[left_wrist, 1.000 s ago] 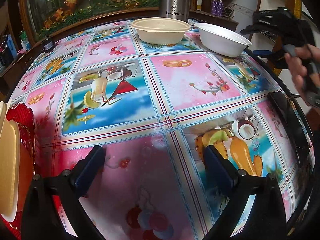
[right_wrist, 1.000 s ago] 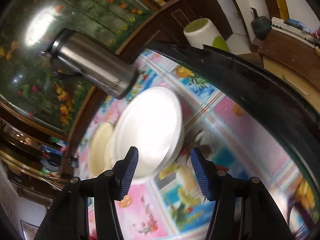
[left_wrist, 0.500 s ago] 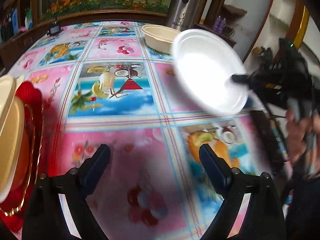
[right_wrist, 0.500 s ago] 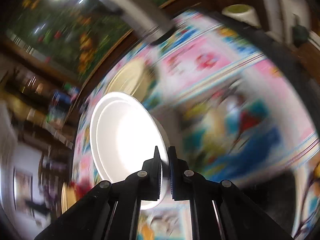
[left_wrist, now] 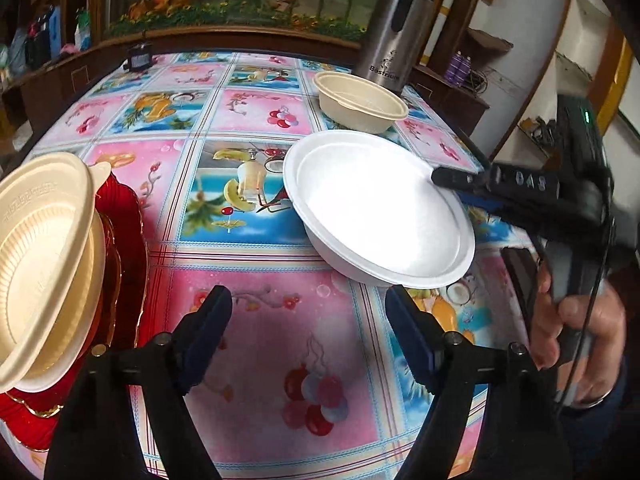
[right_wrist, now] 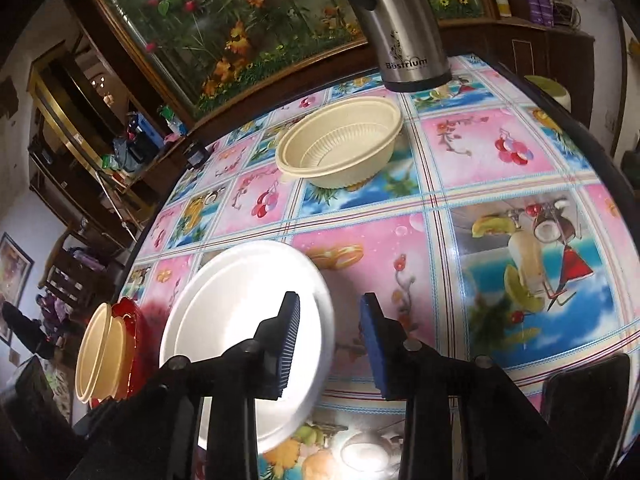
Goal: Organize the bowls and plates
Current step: 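Lift the white bowl with the right gripper toward the plate stack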
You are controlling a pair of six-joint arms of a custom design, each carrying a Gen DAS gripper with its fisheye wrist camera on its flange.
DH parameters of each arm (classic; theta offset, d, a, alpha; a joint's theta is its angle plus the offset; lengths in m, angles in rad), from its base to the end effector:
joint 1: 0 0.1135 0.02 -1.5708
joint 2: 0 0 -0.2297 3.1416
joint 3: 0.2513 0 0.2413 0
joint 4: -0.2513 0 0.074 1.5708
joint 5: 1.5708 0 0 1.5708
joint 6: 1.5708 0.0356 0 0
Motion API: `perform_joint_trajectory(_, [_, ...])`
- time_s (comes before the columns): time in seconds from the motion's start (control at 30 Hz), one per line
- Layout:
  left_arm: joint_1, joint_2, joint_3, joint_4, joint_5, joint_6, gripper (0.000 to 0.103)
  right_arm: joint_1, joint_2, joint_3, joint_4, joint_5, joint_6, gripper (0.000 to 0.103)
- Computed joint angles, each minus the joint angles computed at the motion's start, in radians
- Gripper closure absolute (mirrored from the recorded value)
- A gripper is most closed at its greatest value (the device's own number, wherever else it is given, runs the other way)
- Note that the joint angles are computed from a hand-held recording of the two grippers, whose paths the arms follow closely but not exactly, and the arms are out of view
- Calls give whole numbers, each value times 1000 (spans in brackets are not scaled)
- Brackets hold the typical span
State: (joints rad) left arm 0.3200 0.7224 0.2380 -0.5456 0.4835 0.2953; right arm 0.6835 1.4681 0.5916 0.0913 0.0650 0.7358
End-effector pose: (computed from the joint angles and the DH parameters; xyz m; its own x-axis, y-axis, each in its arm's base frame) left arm 0.1350 0.0273 0.1192 -0.7935 0.0085 -0.6085 0.1877 0.9546 -0.2315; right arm 0.2105 0.1684 0.1233 -0.8054 0.2078 -0.5551 -0.0728 0.8947 0.4407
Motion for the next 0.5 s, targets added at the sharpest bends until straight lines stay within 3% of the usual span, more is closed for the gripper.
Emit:
perform_joint_trajectory(0.13, [35,26,38,-57,61,18,24,-72,8,-70,132,-121,-13,69])
perform_joint_trajectory(0.3, [59,12,64,-126,77,62,24,-87,-49,-116,167,-145,-39,69])
perform_joint_trajectory(0.47, [-5,107,81,14,28,-47,25,-79,-22,-107,174,-169,-33,72])
perform_joint_trajectory(0.5, [-30,123,80,47,0,-76,30,-75,-23,-106,169,-162,-30,72])
